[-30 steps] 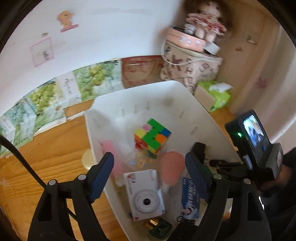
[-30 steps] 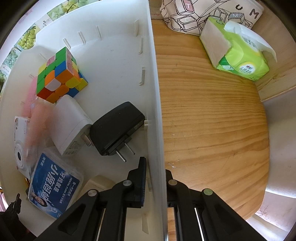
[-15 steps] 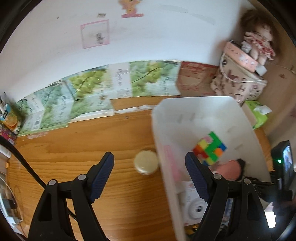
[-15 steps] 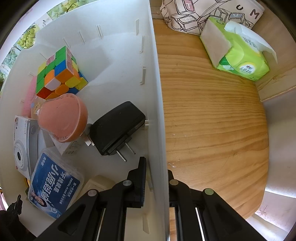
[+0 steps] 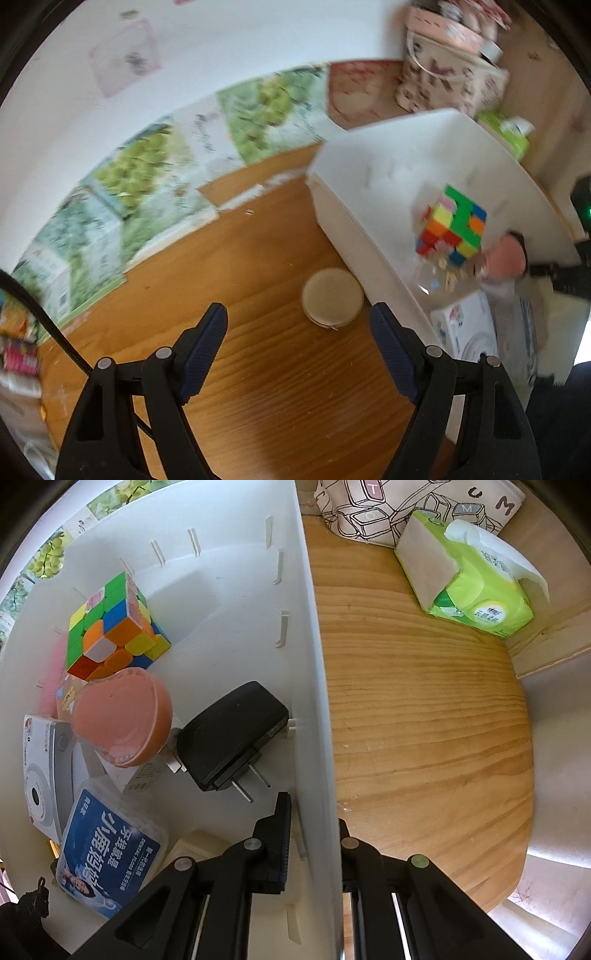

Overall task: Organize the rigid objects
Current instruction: 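Move the left tool to the round beige tin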

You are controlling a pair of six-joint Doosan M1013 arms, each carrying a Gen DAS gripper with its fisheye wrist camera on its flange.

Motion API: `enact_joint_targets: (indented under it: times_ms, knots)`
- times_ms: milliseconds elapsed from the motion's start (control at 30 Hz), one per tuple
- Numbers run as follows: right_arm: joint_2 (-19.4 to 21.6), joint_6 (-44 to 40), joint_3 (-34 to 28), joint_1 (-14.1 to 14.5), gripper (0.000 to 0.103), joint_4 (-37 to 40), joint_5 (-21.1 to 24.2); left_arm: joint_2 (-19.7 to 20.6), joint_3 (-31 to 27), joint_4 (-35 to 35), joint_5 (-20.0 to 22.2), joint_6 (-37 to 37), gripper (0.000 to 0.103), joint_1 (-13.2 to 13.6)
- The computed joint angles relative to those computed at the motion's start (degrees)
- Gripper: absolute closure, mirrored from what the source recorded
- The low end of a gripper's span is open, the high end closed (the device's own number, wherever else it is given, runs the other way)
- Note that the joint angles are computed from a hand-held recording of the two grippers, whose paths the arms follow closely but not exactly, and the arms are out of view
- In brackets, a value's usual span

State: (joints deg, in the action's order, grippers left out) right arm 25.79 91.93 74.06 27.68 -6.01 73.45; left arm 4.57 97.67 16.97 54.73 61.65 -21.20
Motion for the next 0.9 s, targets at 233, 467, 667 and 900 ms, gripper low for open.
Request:
enact_joint_targets:
  times_ms: [233, 467, 667, 900]
  knots:
    - [0.70, 0.94, -1.06, 0.52, 0.089, -1.25, 1.12, 0.46, 1.33, -8.03, -3.36, 12.98, 0.021, 2.41]
    - [1.31, 1.99, -1.93, 0.84, 0.088, -1.96, 1.93, 1.18, 2.35, -9.77, -6.16, 18.49, 0.021, 3.37]
    - [1.77, 2.53, -2.66, 0.87, 0.088, -2.17, 2.58, 2.51, 2.53, -9.91, -6.73, 20.44, 0.021, 3.74]
    - [2.12, 2.87, -3.22, 1.04, 0.087, -2.87, 3.35, 2.94, 2.98, -12.28, -7.94, 24.74, 0.021, 4.24]
